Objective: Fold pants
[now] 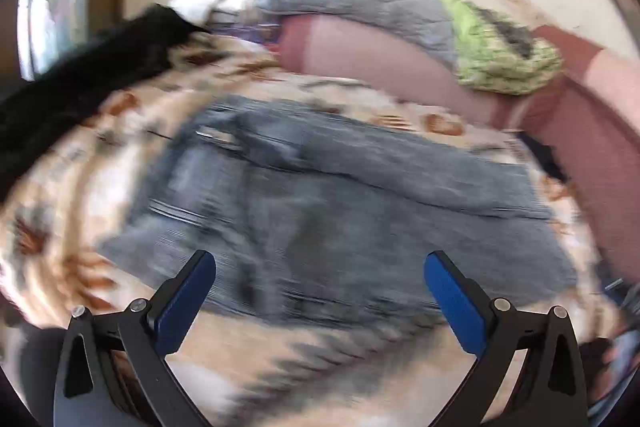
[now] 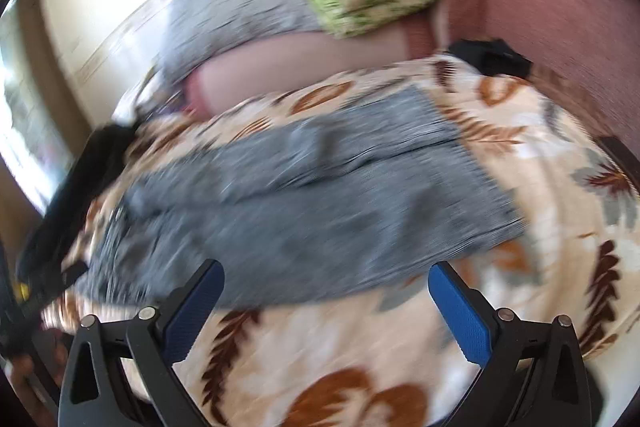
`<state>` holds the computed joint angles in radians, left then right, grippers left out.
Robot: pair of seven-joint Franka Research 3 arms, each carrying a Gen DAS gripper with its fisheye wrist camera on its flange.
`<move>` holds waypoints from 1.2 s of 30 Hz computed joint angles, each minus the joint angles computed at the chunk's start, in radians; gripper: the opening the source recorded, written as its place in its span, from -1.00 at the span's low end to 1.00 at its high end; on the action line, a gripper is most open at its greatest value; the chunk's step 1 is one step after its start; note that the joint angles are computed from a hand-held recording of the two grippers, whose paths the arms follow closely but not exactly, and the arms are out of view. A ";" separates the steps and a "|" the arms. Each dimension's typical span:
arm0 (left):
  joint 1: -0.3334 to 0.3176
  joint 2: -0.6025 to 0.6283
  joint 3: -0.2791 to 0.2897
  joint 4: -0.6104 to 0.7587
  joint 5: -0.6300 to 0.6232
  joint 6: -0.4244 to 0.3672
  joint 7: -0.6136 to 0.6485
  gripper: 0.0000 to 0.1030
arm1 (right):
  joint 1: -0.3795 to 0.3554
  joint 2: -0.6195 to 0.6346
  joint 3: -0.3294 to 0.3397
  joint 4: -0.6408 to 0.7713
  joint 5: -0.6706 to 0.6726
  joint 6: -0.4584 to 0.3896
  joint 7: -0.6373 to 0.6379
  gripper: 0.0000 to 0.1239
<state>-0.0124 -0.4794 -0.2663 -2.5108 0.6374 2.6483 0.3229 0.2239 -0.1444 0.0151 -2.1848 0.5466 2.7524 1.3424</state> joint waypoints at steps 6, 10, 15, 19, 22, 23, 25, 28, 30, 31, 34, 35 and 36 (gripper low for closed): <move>0.026 -0.059 0.097 -0.056 -0.112 -0.058 0.007 1.00 | -0.137 0.213 -0.082 0.285 0.079 -0.396 0.203 0.66; 0.023 -0.049 0.134 -0.064 -0.216 -0.087 0.042 1.00 | -0.195 0.281 -0.067 0.355 0.153 -0.497 0.228 0.65; -0.001 -0.042 0.171 -0.094 -0.347 -0.052 0.066 1.00 | -0.214 0.319 -0.044 0.368 0.219 -0.505 0.237 0.45; -0.011 -0.031 0.207 -0.126 -0.455 0.031 0.097 1.00 | -0.204 0.325 -0.036 0.360 0.199 -0.439 0.290 0.42; -0.010 -0.036 0.226 -0.143 -0.507 0.068 0.124 0.99 | -0.202 0.337 -0.035 0.373 0.173 -0.427 0.308 0.37; -0.012 -0.036 0.234 -0.150 -0.527 0.081 0.133 0.97 | -0.199 0.336 -0.035 0.372 0.151 -0.421 0.318 0.27; -0.014 -0.033 0.251 -0.154 -0.565 0.081 0.154 0.75 | -0.196 0.335 -0.035 0.371 0.123 -0.414 0.330 0.14; 0.006 -0.035 0.249 -0.155 -0.587 0.075 0.169 0.56 | -0.201 0.335 -0.036 0.369 0.112 -0.416 0.333 -0.07; 0.022 -0.038 0.233 -0.144 -0.582 0.044 0.168 0.19 | -0.205 0.332 -0.037 0.364 0.109 -0.418 0.330 -0.21; 0.026 -0.034 0.229 -0.135 -0.574 0.026 0.178 -0.24 | -0.206 0.332 -0.038 0.364 0.103 -0.420 0.329 -0.24; 0.020 -0.019 0.244 -0.124 -0.592 -0.005 0.218 -0.56 | -0.206 0.332 -0.041 0.367 0.073 -0.429 0.328 -0.46; 0.018 -0.020 0.251 -0.125 -0.603 -0.006 0.229 -0.63 | -0.205 0.331 -0.041 0.368 0.065 -0.431 0.329 -0.50; 0.019 -0.019 0.255 -0.122 -0.611 -0.005 0.239 -0.81 | -0.204 0.326 -0.042 0.365 0.051 -0.433 0.325 -0.54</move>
